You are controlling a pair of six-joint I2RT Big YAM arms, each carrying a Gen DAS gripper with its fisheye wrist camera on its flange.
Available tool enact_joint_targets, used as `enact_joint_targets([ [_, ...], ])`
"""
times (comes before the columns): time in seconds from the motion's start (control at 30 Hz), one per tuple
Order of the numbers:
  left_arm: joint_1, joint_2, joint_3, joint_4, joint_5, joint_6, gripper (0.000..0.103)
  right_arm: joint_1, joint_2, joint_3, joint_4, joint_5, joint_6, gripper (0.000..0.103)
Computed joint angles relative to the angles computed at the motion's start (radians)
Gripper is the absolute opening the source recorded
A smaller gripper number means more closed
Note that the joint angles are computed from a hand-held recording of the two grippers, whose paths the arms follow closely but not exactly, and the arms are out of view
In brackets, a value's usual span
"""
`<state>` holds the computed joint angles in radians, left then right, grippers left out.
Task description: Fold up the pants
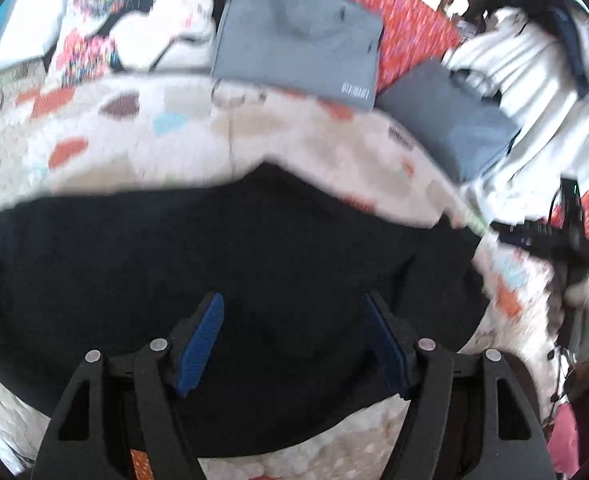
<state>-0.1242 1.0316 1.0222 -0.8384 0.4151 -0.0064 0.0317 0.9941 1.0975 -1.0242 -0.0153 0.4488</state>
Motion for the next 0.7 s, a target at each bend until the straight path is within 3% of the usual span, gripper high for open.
enact_joint_targets([
  [0.03, -0.008, 0.015, 0.023, -0.011, 0.002, 0.003, 0.07, 0.004, -0.021, -0.013, 0.022, -0.052, -0.028, 0.068],
  [0.17, -0.061, 0.137, 0.127, -0.058, 0.004, -0.011, 0.07, 0.016, -0.031, -0.035, 0.056, -0.171, -0.035, 0.068],
  [0.3, -0.143, 0.223, 0.17, -0.082, 0.056, -0.062, 0.07, 0.007, -0.039, -0.07, 0.122, -0.204, 0.027, 0.068],
  [0.4, -0.22, 0.232, 0.161, -0.092, 0.094, -0.07, 0.07, -0.008, -0.025, -0.077, 0.163, -0.25, 0.05, 0.068],
  [0.53, -0.315, 0.231, 0.126, -0.113, 0.082, -0.048, 0.07, -0.007, 0.02, -0.039, 0.195, -0.324, 0.056, 0.068],
  [0.6, -0.35, 0.203, 0.105, -0.104, 0.046, -0.018, 0.07, -0.003, 0.036, -0.021, 0.233, -0.407, 0.082, 0.068],
  [0.7, -0.346, 0.183, 0.102, -0.15, 0.116, 0.029, 0.07, 0.026, 0.084, 0.015, 0.285, -0.523, 0.115, 0.069],
])
